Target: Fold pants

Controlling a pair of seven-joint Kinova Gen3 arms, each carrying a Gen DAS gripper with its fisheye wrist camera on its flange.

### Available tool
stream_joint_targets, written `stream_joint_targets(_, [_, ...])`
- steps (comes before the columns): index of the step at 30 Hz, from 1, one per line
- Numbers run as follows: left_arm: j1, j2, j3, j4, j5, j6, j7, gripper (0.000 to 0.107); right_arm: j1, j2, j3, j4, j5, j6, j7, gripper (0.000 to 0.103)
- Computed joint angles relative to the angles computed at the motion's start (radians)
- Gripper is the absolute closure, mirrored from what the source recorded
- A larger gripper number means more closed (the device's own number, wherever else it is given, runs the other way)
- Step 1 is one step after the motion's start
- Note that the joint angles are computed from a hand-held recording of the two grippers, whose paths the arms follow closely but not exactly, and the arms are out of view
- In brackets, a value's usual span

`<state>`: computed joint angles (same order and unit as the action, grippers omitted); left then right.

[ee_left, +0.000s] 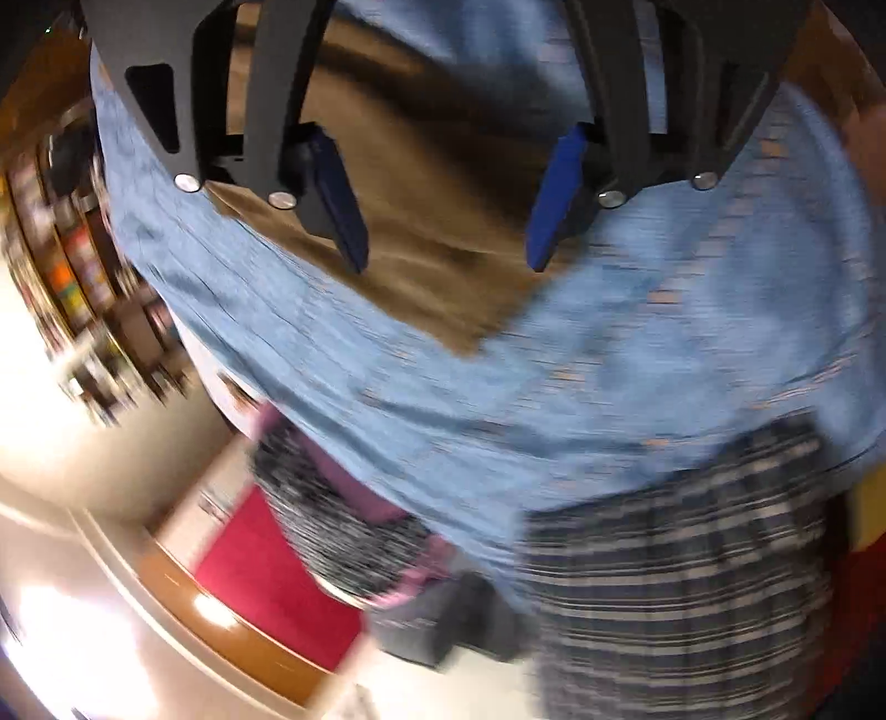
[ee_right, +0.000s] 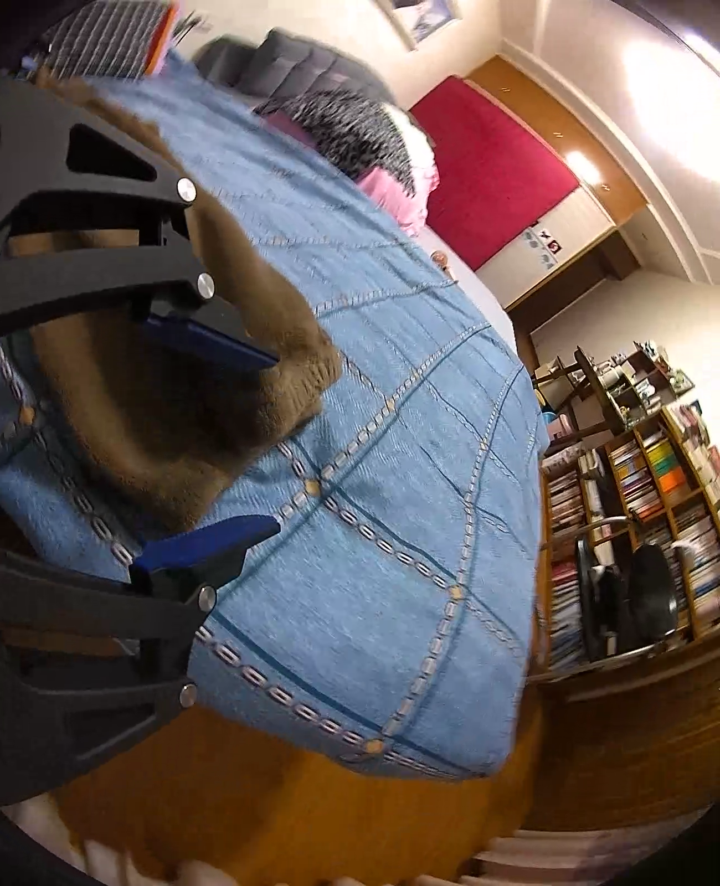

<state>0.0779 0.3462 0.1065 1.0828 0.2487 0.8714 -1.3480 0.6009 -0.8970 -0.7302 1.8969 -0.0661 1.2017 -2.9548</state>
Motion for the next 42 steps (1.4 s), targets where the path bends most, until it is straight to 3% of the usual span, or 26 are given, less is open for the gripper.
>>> stream_joint_targets(7, [0.104,0.166,0.114,-0.232,0.081,0.191,-0.138,0.042,-0.093,-0.043,0.097,0.168,-0.157,-0.282,-0.123,0.04])
stream_joint_targets(11, [0.157,0.187,0.126,-0.24,0.109,0.237,-0.196,0.037,-0.137,0.011,0.102,0.234,-0.178,-0.422,-0.168,0.035])
stream_joint_targets(14, [0.171,0.176,0.126,-0.193,0.133,0.231,-0.221,0.035,-0.139,0.073,0.101,0.238,-0.145,-0.447,-0.184,0.034])
stream_joint_targets(16, [0.2,0.187,0.108,-0.201,0.109,0.247,-0.208,0.035,-0.141,0.126,0.092,0.218,-0.11,-0.434,-0.187,0.037])
stream_joint_targets(18, [0.22,0.21,0.09,-0.224,0.078,0.274,-0.199,0.035,-0.133,0.17,0.066,0.184,-0.062,-0.404,-0.176,0.059])
stream_joint_targets(20, [0.258,0.227,0.053,-0.249,0.012,0.3,-0.162,0.035,-0.128,0.211,0.031,0.138,0.004,-0.334,-0.182,0.089])
stream_joint_targets(22, [0.251,0.23,0.05,-0.238,-0.002,0.309,-0.15,0.035,-0.151,0.213,0.035,0.122,0.037,-0.313,-0.197,0.095])
stream_joint_targets(28, [0.207,0.204,0.057,-0.2,0.004,0.326,-0.175,0.036,-0.179,0.137,0.018,-0.036,0.142,-0.151,-0.171,0.097])
stream_joint_targets(31, [0.192,0.192,0.048,-0.194,-0.004,0.34,-0.171,0.038,-0.167,0.122,0.028,-0.087,0.107,-0.041,-0.134,0.097])
stream_joint_targets(33, [0.183,0.181,0.045,-0.184,-0.007,0.336,-0.169,0.038,-0.175,0.136,0.028,-0.05,0.055,0.007,-0.129,0.097])
stream_joint_targets(38, [0.146,0.142,0.049,-0.148,0.013,0.34,-0.176,0.038,-0.223,0.092,0.02,0.119,-0.025,-0.083,-0.211,0.096])
stream_joint_targets(42, [0.113,0.108,0.05,-0.12,0.045,0.347,-0.177,0.036,-0.243,0.052,0.042,0.153,-0.036,-0.125,-0.217,0.085])
